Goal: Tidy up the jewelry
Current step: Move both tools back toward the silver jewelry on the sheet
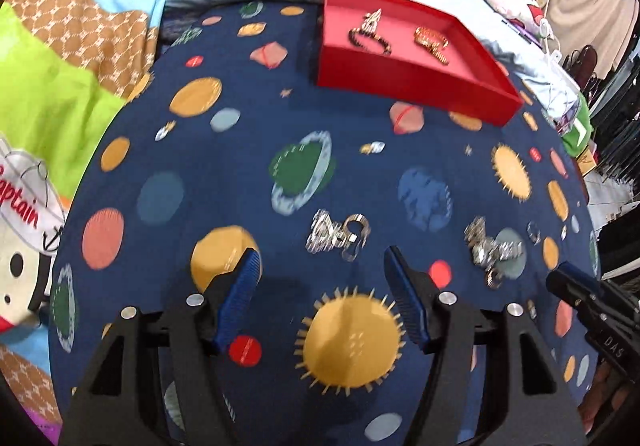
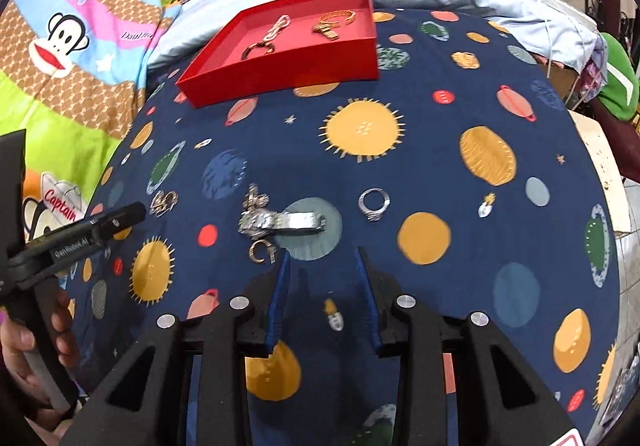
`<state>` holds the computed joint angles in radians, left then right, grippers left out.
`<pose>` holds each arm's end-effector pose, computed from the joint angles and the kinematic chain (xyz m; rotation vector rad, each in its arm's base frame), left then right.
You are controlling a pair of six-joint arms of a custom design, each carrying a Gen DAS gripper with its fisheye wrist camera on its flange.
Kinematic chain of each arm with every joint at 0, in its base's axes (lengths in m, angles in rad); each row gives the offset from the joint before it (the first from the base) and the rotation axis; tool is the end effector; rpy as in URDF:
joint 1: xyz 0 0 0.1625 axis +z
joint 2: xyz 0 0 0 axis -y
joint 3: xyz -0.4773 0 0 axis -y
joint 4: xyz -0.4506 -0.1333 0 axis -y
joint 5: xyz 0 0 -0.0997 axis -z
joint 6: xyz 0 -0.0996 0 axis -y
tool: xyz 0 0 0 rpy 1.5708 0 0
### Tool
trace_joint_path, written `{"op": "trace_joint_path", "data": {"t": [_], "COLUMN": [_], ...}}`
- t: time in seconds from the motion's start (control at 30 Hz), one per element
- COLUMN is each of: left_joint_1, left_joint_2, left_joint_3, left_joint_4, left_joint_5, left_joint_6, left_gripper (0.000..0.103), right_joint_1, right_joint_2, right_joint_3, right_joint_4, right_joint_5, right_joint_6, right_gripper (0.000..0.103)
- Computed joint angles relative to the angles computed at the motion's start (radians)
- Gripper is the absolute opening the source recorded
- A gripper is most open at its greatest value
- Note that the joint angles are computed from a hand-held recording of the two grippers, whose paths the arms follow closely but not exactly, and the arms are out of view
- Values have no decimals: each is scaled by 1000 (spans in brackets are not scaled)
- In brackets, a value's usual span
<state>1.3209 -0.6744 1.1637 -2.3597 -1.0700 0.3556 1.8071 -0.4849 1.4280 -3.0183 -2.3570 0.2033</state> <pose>-0.0450 -0.9087 0.1947 0.6807 2.5166 -0.3575 0.2503 -0.7710 0.0068 -0.2133 -2.3645 0.8071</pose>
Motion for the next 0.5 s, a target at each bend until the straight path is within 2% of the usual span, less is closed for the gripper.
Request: {"op": "trace_joint_path", "data": {"t": [0.3,0.5], "left_joint_1": [7,7], "left_joint_2": [-14,-17], "left_joint_3": [26,29], "left_joint_4": [-14,-11], "left_joint_5": [20,15], "left_joint_6": [-6,-4], "left_gripper": [62,62], "right_joint_1": [10,9], "right_joint_2": [47,101], "right_joint_3": [-85,-188], "right_joint_4": [27,72], "right_joint_5": [35,44], "right_joint_6": [-74,-135], "right_gripper": [32,32]}}
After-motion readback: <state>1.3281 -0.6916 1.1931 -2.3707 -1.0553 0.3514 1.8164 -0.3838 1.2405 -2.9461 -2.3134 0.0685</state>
